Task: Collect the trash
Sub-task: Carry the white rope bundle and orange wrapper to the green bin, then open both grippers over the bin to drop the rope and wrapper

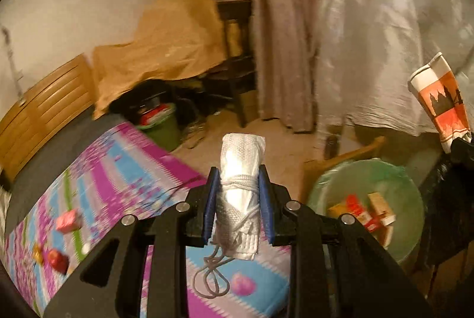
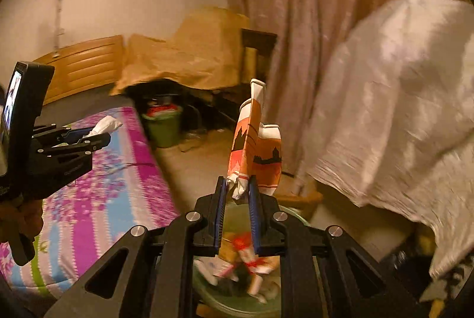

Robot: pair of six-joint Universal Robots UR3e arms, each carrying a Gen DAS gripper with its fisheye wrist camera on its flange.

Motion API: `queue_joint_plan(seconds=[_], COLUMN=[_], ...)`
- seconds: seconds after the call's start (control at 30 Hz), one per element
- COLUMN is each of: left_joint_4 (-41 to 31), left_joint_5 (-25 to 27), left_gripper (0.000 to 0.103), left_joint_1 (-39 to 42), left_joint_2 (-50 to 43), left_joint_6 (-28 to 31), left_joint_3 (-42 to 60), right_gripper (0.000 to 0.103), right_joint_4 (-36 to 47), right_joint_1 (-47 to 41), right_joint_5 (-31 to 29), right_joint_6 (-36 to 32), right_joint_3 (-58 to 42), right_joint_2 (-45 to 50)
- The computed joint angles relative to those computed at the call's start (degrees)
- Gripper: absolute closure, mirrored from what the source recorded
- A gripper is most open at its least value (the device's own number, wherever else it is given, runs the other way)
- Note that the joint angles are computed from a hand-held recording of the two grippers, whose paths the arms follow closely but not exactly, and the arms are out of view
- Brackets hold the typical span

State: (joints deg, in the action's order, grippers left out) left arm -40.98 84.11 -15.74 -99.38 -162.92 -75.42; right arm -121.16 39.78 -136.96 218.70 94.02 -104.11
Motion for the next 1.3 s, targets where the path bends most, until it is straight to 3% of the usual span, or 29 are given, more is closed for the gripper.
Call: queue_joint_plan(seconds=[0.17, 0.33, 0.6, 0.8, 0.9, 0.97, 1.0, 1.1, 1.3], left_joint_4=[-4.5, -7.9, -19.4, -20.5, -21.7, -23.9, -24.4, -27.5, -26.6], left_joint_5=[0.0, -0.6, -5.9, -6.9, -7.7, -9.0, -9.2, -12.2, -11.7], left_gripper=[0.078, 0.078, 0.078, 0.078, 0.076, 0.056, 0.040, 0.039, 0.039], left_joint_1=[-6.6, -10.8, -12.0, -11.9, -11.7, -11.3, -11.3, -10.2, -9.5], left_joint_2=[-8.5, -13.7, -19.7, -20.9, -22.4, -24.3, -25.0, -26.1, -25.5], left_joint_6=[0.1, 1.8, 4.4, 4.9, 4.1, 3.6, 3.0, 2.2, 1.3], left_joint_3=[9.6, 15.9, 24.0, 24.4, 27.5, 31.3, 32.5, 35.3, 32.8], right_gripper=[0.087, 0.087, 0.087, 0.087, 0.086, 0.075, 0.072, 0.072, 0.072], right_joint_4=[4.5, 5.1, 4.5, 2.8, 0.8, 0.5, 0.0, 0.1, -0.1], right_joint_1=[-4.1, -12.6, -18.0, -21.0, -24.3, -26.3, -27.4, -29.1, -30.5], right_joint_5=[1.9, 9.8, 16.7, 20.4, 23.4, 23.8, 24.5, 25.5, 26.4], right_joint_6=[2.8, 0.5, -0.5, -2.2, -6.3, -7.2, -7.9, -8.3, -7.8], right_joint_3=[6.3, 13.3, 17.5, 19.6, 20.6, 21.2, 21.9, 23.1, 25.4], right_joint_2=[-7.5, -15.1, -17.4, -18.7, -18.6, -18.8, -19.5, -20.9, -23.0])
